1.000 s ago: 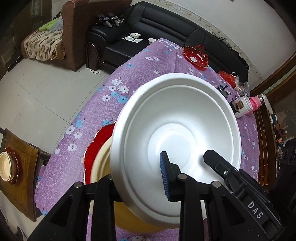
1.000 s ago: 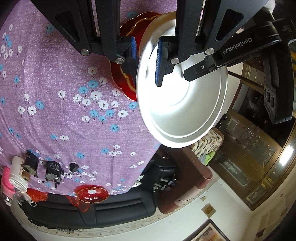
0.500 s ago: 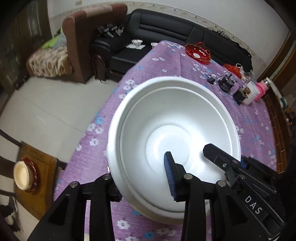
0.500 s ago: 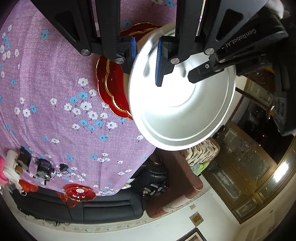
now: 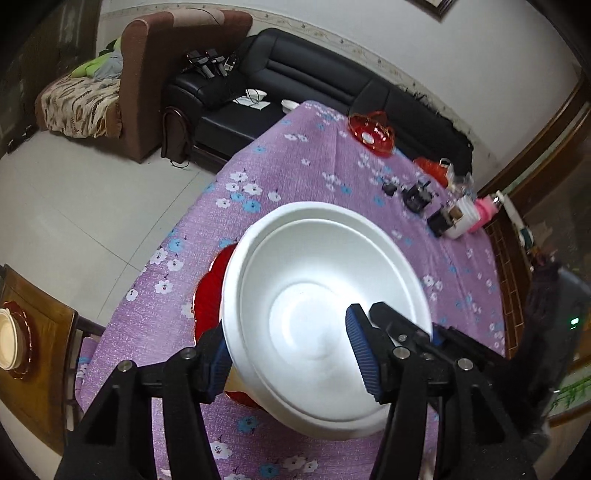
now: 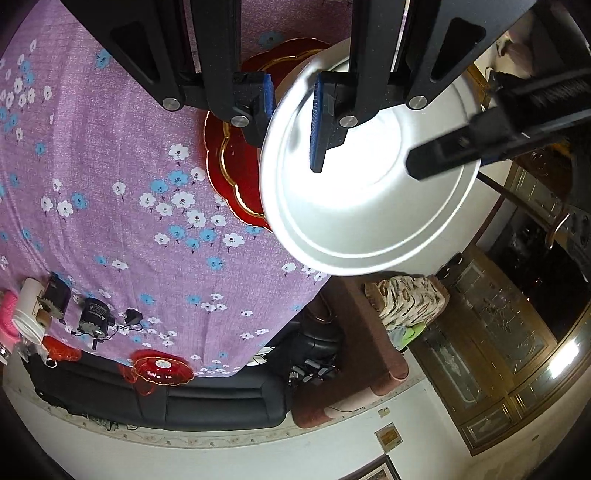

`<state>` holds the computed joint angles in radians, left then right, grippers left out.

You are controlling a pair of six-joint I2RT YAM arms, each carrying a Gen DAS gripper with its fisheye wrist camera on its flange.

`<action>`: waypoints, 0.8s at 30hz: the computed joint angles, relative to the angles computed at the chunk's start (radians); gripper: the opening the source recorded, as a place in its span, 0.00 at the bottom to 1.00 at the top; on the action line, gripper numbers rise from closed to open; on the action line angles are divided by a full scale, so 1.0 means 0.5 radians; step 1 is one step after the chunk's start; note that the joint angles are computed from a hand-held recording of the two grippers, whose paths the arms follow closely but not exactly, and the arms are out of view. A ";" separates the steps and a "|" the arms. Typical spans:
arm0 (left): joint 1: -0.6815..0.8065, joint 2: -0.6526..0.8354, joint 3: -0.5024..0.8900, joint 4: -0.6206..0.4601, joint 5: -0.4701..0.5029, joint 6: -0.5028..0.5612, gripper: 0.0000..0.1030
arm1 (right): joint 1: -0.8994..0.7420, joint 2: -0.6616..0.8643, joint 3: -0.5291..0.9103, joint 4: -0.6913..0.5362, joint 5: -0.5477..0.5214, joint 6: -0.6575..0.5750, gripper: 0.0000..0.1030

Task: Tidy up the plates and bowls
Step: 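Lower the white bowl into the beige bowl and open both tools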

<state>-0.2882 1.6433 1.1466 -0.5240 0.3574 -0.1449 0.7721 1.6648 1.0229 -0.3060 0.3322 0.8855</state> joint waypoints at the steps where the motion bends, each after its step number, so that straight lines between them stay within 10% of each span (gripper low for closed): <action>1: 0.004 -0.025 -0.022 0.011 0.008 -0.007 0.55 | 0.016 0.024 0.025 -0.014 0.032 -0.006 0.17; 17: 0.407 -0.056 -0.119 0.167 0.556 -0.070 0.67 | 0.079 0.153 0.178 -0.155 0.213 -0.084 0.17; 24: 0.473 -0.295 -0.341 0.486 0.370 -0.223 0.73 | 0.098 0.189 0.262 -0.253 0.258 -0.074 0.17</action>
